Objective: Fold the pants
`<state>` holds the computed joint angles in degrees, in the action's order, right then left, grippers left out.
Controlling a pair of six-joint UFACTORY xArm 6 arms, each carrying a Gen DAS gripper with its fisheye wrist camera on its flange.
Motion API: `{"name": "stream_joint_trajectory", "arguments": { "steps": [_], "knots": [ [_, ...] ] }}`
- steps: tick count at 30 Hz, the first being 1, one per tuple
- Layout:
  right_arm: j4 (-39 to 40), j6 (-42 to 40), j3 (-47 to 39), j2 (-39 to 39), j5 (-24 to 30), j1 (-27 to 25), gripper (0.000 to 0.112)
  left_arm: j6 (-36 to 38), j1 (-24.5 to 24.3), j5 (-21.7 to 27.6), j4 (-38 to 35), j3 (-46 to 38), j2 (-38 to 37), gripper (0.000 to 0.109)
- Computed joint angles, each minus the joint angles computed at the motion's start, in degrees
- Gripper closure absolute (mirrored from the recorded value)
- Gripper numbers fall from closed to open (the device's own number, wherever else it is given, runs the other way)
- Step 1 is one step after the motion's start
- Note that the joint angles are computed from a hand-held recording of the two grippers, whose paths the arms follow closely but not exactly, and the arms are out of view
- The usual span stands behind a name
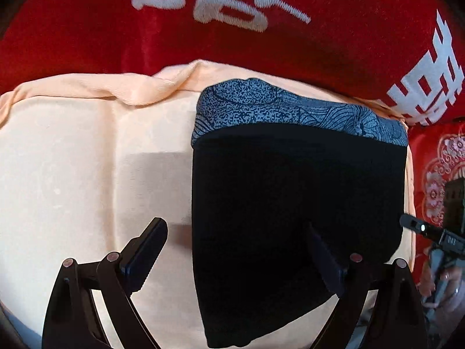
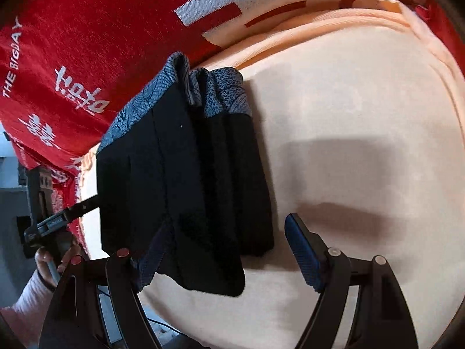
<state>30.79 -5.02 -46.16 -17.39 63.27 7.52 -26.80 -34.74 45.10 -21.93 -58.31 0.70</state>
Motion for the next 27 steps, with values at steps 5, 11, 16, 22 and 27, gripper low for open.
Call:
{"name": "stream_joint_trajectory", "arguments": {
  "steps": [5, 11, 16, 22, 27],
  "knots": [
    [3.92, -3.30, -0.54, 1.28, 0.22, -1.12, 0.030, 4.46, 1.28, 0.10, -0.77, 0.21, 0.27, 0.014],
    [5.72, -8.28, -2.99, 5.80, 1.93, -1.92, 0.030, 12.17, 2.89, -1.38, -9.41, 0.69, 2.31, 0.014],
    [10.64, -14.10, -3.88, 9.41, 1.57, -2.68, 0.030, 16.74, 1.43, -5.02, -15.15, 1.45, 3.76, 0.006],
    [15.01, -17.19, -4.62, 12.58, 2.44, -3.61, 0.029, 18.25, 0.52, -6.66, -18.87, 0.99, 5.34, 0.006],
    [11.03, -10.97, -7.07, 13.53, 2.59, -1.48, 0.042, 9.61, -1.24, -8.76, -11.25, 1.81, 3.93, 0.014]
  ]
}}
